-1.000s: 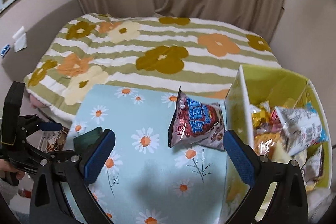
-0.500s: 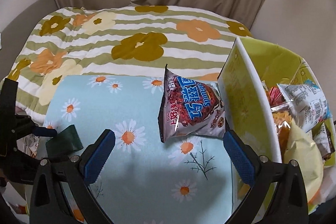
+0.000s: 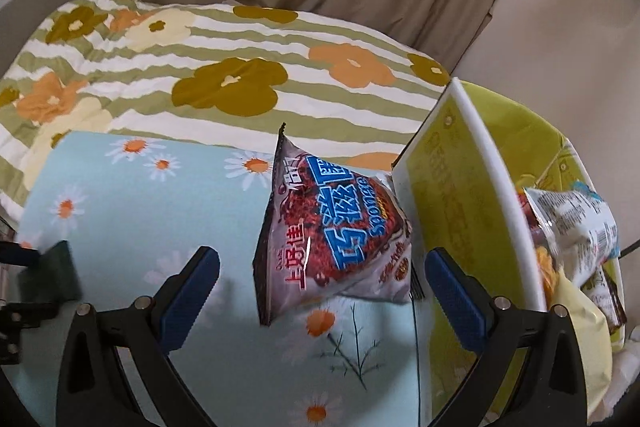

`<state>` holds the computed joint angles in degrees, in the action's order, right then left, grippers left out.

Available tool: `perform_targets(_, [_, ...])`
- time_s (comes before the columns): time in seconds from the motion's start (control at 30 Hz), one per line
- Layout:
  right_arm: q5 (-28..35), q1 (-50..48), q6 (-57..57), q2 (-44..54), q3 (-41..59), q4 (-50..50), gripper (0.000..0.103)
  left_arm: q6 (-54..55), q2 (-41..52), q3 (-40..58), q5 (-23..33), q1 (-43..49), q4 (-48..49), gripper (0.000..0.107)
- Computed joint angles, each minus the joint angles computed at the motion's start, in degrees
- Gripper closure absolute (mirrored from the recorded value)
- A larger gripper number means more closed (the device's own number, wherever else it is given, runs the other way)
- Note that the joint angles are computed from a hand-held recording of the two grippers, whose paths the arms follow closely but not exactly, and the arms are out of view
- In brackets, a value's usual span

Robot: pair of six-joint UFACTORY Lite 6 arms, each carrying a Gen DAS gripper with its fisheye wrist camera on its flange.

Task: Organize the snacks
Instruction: 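Grasp dark green bar with left tool while right tool grasps red-blue chip bag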

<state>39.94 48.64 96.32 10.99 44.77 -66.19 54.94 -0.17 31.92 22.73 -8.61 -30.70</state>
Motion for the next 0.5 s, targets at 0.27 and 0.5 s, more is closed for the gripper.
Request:
perform_targets(0.27, [4.09, -0.06, 3.81, 9.91, 2.99, -7.19, 0.001, 2.81, 1.11, 0.65, 1.14, 1.73, -6.37, 0.065])
perform_targets(0.5, [2.30, -3.40, 4.62, 10.45, 2.99, -9.44, 0.032, 2.74, 0.08, 0.56, 2.30, 1.50, -7.06, 0.065])
